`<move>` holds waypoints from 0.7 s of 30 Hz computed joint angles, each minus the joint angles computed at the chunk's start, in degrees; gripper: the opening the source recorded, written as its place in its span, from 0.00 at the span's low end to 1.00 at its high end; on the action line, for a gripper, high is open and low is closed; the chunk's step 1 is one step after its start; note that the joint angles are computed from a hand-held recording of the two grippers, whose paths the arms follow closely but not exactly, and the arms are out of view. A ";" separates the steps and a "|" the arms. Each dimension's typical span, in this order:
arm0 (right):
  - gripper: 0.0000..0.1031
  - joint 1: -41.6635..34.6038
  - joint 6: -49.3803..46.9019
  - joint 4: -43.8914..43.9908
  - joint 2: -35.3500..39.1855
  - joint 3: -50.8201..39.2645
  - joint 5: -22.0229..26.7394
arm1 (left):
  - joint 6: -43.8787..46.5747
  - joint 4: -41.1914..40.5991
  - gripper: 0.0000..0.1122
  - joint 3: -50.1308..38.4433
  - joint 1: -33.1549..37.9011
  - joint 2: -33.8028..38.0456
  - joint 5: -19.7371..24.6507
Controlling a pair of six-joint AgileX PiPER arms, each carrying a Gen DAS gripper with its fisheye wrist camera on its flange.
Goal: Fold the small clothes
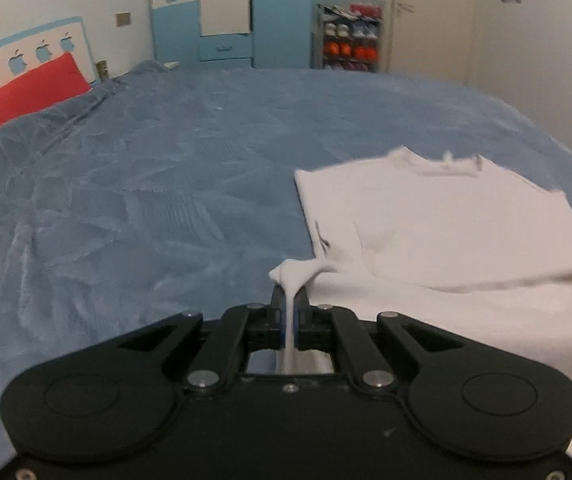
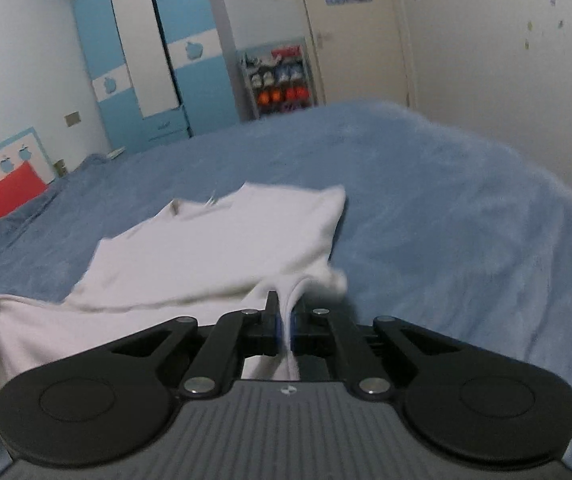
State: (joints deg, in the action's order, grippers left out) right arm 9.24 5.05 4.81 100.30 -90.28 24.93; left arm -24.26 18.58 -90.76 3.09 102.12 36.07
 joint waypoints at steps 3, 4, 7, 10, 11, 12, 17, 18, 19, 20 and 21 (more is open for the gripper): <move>0.04 -1.11 -0.88 2.01 6.07 -0.86 -2.89 | 0.74 -1.57 0.07 -8.03 0.53 10.07 3.23; 0.06 -1.26 -0.84 1.39 6.87 1.07 -5.27 | -0.15 -0.02 0.12 -10.80 0.05 13.75 4.97; 0.19 -1.42 1.54 -1.17 11.96 0.72 -4.43 | -0.88 1.69 0.30 -15.18 -0.66 18.52 9.13; 0.40 -2.54 -3.53 4.99 9.15 3.80 -5.91 | -2.86 3.29 0.42 -8.23 0.07 13.32 7.86; 0.45 -2.58 -1.19 2.92 7.77 4.16 -4.97 | -2.06 1.53 0.43 -7.13 0.83 11.51 9.37; 0.53 -2.73 0.48 1.43 6.09 5.23 -4.38 | -0.60 -1.02 0.43 -4.55 2.14 8.83 9.50; 0.70 -1.70 5.64 -5.83 -1.15 10.80 1.10 | 8.14 -10.90 0.48 7.83 4.23 -0.10 8.09; 0.70 -1.91 2.70 -2.29 -1.14 10.48 2.92 | 7.68 -8.98 0.48 7.87 3.31 0.70 9.05; 0.70 -2.31 -1.44 3.09 -1.83 11.56 3.42 | 6.46 -7.55 0.48 7.58 2.27 1.57 9.90; 0.70 -2.67 -5.00 7.71 -2.38 12.93 2.72 | 6.07 -7.07 0.49 7.59 1.77 2.29 9.80; 0.70 -2.91 -8.90 12.27 -2.55 13.67 2.77 | 5.06 -5.99 0.48 8.33 1.32 2.24 8.91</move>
